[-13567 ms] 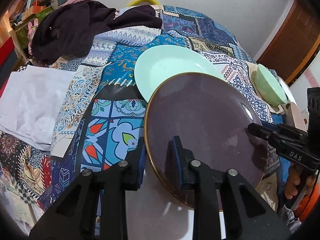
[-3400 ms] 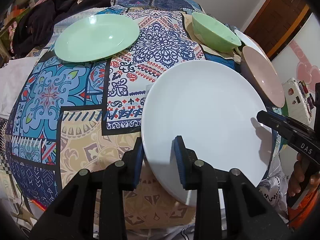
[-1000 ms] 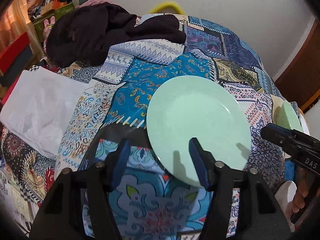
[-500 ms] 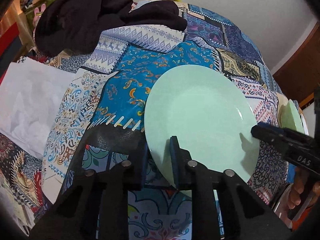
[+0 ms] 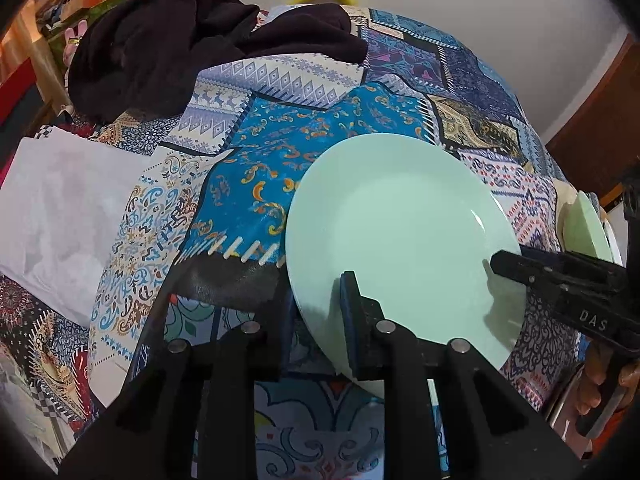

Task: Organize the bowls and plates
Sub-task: 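Lift the mint green plate off the quilt with both grippers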

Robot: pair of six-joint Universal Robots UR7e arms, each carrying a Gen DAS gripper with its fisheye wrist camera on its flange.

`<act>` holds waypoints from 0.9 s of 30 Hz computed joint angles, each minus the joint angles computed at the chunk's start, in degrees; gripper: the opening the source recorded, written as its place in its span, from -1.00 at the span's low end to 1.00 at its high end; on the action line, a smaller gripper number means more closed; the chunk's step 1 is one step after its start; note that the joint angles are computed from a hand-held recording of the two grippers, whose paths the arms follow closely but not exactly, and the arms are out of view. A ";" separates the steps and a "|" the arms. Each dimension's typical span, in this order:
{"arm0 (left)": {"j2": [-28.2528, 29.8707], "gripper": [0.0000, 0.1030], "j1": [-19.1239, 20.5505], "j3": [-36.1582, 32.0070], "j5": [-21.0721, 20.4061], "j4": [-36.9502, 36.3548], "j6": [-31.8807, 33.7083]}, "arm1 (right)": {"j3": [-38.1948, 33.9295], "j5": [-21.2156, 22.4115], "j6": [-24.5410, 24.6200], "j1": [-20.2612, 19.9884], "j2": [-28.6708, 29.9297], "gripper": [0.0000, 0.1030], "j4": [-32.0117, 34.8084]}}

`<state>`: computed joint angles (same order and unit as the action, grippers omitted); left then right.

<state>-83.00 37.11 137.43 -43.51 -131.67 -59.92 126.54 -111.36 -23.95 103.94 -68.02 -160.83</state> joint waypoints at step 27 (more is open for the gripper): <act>-6.19 -0.53 -15.54 1.45 -1.73 17.33 -15.79 | 9.88 4.22 -3.53 0.75 -15.79 -0.45 0.49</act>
<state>-89.19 21.57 138.88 -45.24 -114.34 -75.71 136.42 -107.14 -27.48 104.69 -83.81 -160.34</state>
